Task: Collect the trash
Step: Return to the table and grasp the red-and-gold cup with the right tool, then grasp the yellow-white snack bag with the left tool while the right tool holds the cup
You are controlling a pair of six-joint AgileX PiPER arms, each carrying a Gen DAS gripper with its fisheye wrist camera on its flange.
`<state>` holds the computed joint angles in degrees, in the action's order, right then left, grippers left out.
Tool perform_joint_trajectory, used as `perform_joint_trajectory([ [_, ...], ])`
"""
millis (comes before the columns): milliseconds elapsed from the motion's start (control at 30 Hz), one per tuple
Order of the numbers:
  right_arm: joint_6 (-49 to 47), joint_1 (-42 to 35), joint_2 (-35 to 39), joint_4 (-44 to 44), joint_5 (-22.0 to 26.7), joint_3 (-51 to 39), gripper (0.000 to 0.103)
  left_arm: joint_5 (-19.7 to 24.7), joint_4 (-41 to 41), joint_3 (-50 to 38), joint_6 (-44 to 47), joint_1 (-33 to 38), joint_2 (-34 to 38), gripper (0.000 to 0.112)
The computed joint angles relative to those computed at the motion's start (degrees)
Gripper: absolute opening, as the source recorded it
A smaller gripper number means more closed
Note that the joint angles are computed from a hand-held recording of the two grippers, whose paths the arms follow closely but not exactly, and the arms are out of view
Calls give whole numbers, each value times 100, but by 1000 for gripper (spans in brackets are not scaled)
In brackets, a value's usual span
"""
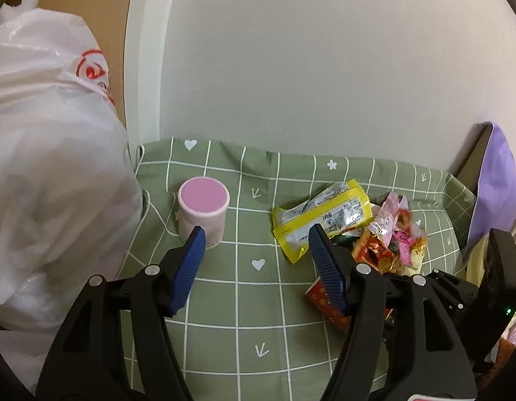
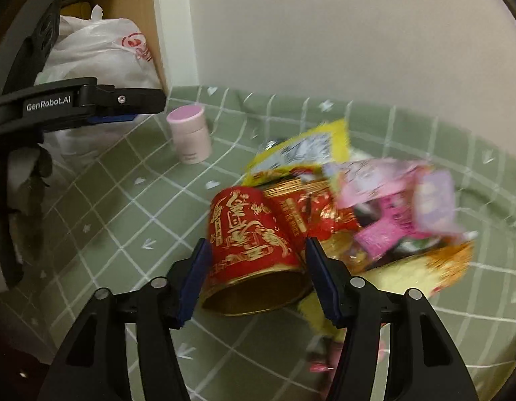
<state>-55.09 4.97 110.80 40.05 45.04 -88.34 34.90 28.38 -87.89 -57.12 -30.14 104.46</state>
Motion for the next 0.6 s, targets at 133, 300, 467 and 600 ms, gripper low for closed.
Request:
perform_joint_trajectory([
  [133,-269,162,-220,-279,-154,267,56,-121,-125,-30,112,99,23,61],
  [300,-181,-117,-405,70,159,313,37,-209,49,-143,31,145,170,61],
  [467,-331,-223,-892,41,-171,410,35,-529,-294,-251,394,237,359,65],
  [600,-125,-718,-1220,355,-21,364,34,-955,-1258,-581,1448,358,684,66],
])
